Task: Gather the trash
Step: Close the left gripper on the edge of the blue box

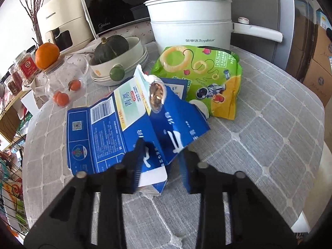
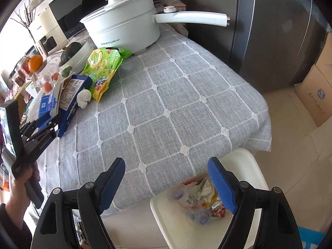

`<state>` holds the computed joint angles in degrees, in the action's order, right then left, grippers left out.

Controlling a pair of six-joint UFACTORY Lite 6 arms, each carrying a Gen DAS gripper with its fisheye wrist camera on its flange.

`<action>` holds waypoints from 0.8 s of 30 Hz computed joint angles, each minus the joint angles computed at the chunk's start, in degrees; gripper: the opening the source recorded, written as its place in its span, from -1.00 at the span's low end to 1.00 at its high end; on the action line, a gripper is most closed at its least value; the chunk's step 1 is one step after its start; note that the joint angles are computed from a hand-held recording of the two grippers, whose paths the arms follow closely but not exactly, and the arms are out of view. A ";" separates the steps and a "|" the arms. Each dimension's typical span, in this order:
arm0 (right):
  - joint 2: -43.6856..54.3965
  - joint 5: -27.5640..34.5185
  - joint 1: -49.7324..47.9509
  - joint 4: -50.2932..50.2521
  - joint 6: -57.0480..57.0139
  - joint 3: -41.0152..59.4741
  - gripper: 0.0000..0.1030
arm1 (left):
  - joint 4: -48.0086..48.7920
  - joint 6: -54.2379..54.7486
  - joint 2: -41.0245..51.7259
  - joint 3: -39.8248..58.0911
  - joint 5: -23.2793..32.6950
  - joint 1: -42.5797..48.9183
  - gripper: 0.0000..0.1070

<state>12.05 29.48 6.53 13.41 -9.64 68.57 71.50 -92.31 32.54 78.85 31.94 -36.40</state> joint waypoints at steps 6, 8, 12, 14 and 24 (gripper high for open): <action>-0.07 -0.43 1.49 -1.23 0.66 -0.02 0.62 | 1.66 -5.32 -13.37 -11.80 -3.43 1.17 -0.98; -0.41 -0.64 2.30 -1.33 1.24 -0.21 0.62 | 1.11 -5.69 -20.37 -17.23 -4.18 1.43 -0.99; -2.04 -1.49 4.90 -0.42 2.35 -1.62 0.62 | -4.25 -4.33 -35.52 -27.47 -4.01 1.29 -0.99; -2.38 -1.96 7.15 -1.05 4.11 -2.10 0.62 | -8.55 -1.60 -44.04 -32.58 -3.26 1.11 -0.99; 8.52 -2.84 20.92 12.38 -1.64 9.56 0.60 | -23.39 12.61 -71.37 -49.68 -5.26 8.70 -0.99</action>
